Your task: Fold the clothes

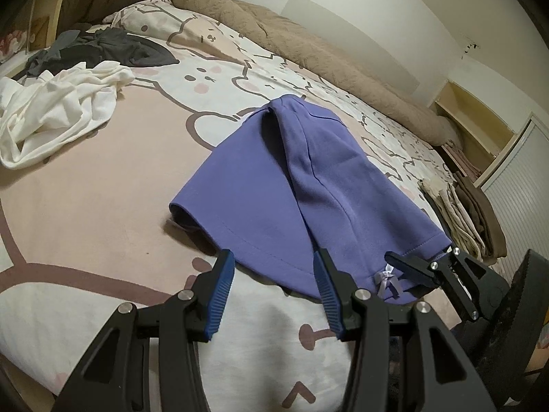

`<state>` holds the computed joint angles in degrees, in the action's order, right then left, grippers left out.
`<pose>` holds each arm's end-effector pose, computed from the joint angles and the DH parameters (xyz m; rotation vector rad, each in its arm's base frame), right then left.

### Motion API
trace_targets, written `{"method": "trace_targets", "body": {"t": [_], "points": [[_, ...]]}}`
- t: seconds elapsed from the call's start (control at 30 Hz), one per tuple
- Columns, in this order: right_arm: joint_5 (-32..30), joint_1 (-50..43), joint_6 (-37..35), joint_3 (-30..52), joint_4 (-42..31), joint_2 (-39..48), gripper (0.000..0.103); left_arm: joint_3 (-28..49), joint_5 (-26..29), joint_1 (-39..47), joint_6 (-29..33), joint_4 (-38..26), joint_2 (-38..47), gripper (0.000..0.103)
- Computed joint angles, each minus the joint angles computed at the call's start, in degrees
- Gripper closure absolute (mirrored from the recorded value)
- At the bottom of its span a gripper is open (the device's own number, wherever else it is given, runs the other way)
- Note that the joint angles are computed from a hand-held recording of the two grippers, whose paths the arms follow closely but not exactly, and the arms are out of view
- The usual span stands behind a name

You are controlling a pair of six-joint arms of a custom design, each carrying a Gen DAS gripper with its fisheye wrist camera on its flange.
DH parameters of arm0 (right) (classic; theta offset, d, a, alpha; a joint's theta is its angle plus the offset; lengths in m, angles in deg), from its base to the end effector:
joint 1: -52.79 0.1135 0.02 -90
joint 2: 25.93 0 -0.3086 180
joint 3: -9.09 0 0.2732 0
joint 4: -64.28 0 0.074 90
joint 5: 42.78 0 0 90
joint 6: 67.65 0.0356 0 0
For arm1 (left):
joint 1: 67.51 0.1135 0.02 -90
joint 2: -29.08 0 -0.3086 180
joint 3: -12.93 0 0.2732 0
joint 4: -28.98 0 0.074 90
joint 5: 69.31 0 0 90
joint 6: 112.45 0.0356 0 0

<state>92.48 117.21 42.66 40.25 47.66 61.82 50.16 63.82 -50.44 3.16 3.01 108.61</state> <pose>0.1035 0.1577 0.0990 -0.7511 2.2403 -0.4919 0.2012 0.0363 0.1402 0.3649 2.4104 -0.7251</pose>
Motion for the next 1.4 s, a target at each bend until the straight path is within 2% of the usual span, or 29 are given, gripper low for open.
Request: {"method": "trace_targets", "body": {"t": [0.07,0.13,0.27,0.4,0.5,0.6,0.7,0.9,0.97,1.03,1.13,1.17,1.2,1.23,1.27,1.3,1.4], "points": [[1.3,-0.1,0.5,0.4,0.5,0.9,0.065,0.0,0.1,0.2,-0.1,0.1,0.0,0.055],[1.1,-0.8,0.2,0.7,1.2,1.1,0.069,0.2,0.3,0.7,-0.1,0.0,0.3,0.055],[-1.0,-3.0,-1.0,1.1,2.8,0.1,0.087,0.7,0.8,2.1,0.7,-0.6,0.4,0.055],[-4.5,-3.5,0.3,2.1,0.4,-7.5,0.090,2.0,1.7,4.4,1.8,-1.4,1.5,0.055],[-11.9,-7.7,2.0,3.8,0.4,-13.2,0.090,3.1,2.6,6.7,2.2,-1.7,2.0,0.055],[-15.3,-10.2,3.2,6.1,2.3,-14.1,0.090,4.5,3.9,9.5,2.6,-2.2,2.4,0.055],[-18.5,-12.7,3.2,8.9,6.1,-12.5,0.090,6.5,4.5,12.4,3.9,-3.3,3.4,0.055],[-25.3,-12.4,4.0,11.7,11.1,-0.7,0.090,9.2,3.9,16.7,7.1,-5.8,6.1,0.055],[-27.8,-12.1,5.2,10.8,12.6,3.0,0.090,9.2,3.3,16.6,7.1,-5.7,6.1,0.053],[-29.3,-11.9,6.5,9.2,14.1,4.7,0.090,9.0,2.9,16.3,6.8,-5.5,6.0,0.046],[-31.4,-12.7,8.3,6.3,16.4,3.8,0.081,8.7,3.4,14.3,6.4,-5.5,5.0,0.046],[-32.4,-13.4,9.0,5.4,17.0,2.8,0.065,8.4,3.5,13.4,6.2,-5.3,4.3,0.046],[-33.4,-14.0,9.7,4.5,17.6,1.8,0.036,7.9,3.4,12.3,5.8,-5.0,3.5,0.046],[-34.6,-14.8,10.4,3.3,18.4,0.3,0.024,7.5,3.2,11.3,5.7,-4.6,2.7,0.046],[-36.2,-16.0,11.1,1.7,19.3,-2.7,0.016,7.2,3.1,10.5,5.6,-4.4,2.1,0.046],[-37.7,-17.3,11.3,0.5,19.0,-6.1,0.016,6.9,3.0,9.9,6.1,-4.3,1.6,0.046],[-41.6,-23.7,8.1,0.1,9.7,-19.3,0.016,6.3,3.0,8.6,8.2,-5.3,1.0,0.046]]}}
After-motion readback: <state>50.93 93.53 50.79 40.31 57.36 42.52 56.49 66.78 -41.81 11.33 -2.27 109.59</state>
